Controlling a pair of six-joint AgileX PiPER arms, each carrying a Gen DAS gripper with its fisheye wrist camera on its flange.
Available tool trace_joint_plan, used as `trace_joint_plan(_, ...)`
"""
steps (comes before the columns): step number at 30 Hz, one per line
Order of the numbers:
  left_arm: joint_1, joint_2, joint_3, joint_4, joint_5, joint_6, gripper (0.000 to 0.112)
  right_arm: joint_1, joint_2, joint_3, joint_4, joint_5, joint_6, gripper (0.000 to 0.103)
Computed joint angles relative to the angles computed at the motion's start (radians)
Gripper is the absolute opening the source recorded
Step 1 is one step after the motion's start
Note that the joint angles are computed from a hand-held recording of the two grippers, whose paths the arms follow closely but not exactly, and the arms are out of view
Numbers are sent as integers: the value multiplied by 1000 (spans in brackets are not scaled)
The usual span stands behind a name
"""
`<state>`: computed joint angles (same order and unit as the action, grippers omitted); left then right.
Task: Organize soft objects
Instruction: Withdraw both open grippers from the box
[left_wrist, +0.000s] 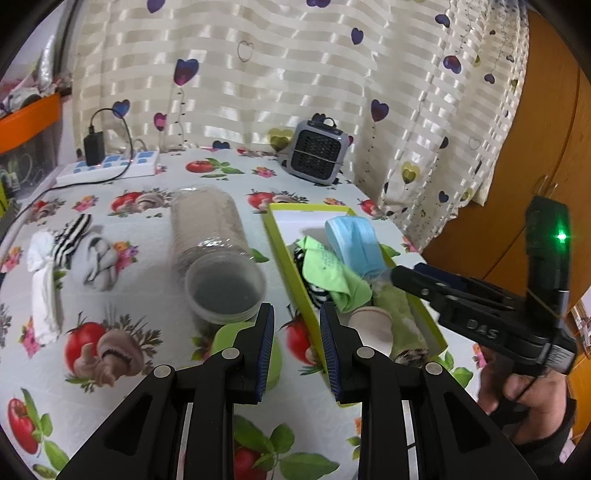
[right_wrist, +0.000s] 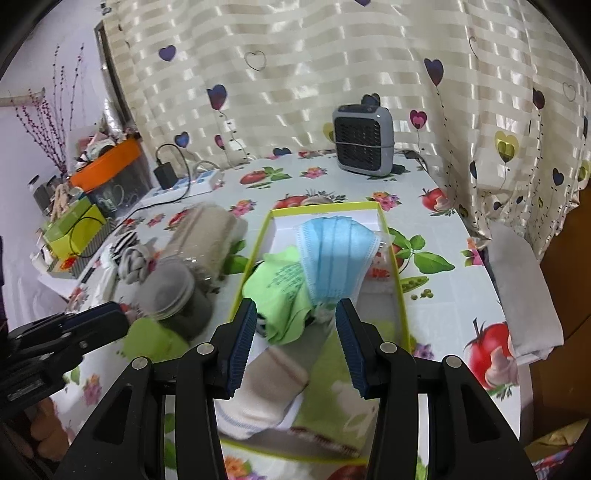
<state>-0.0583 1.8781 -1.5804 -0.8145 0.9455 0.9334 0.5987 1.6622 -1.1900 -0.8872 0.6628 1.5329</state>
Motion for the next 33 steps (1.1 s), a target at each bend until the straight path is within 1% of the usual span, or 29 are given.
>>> trace_joint_plan(4, 21, -23, 34, -3, -6, 16, 25, 47, -12, -2, -25, 27, 30, 46)
trace_joint_plan(12, 58, -44, 66, -1, -4, 25, 25, 104, -7, -19, -40, 50, 40, 46)
trace_joint_plan(24, 102, -58, 86, -6, 0, 34, 25, 151, 3, -45, -54, 74, 44, 46)
trace_joint_plan(33, 119, -59, 93, 4, -14, 31, 25, 170, 17, -68, -50, 80, 33, 46)
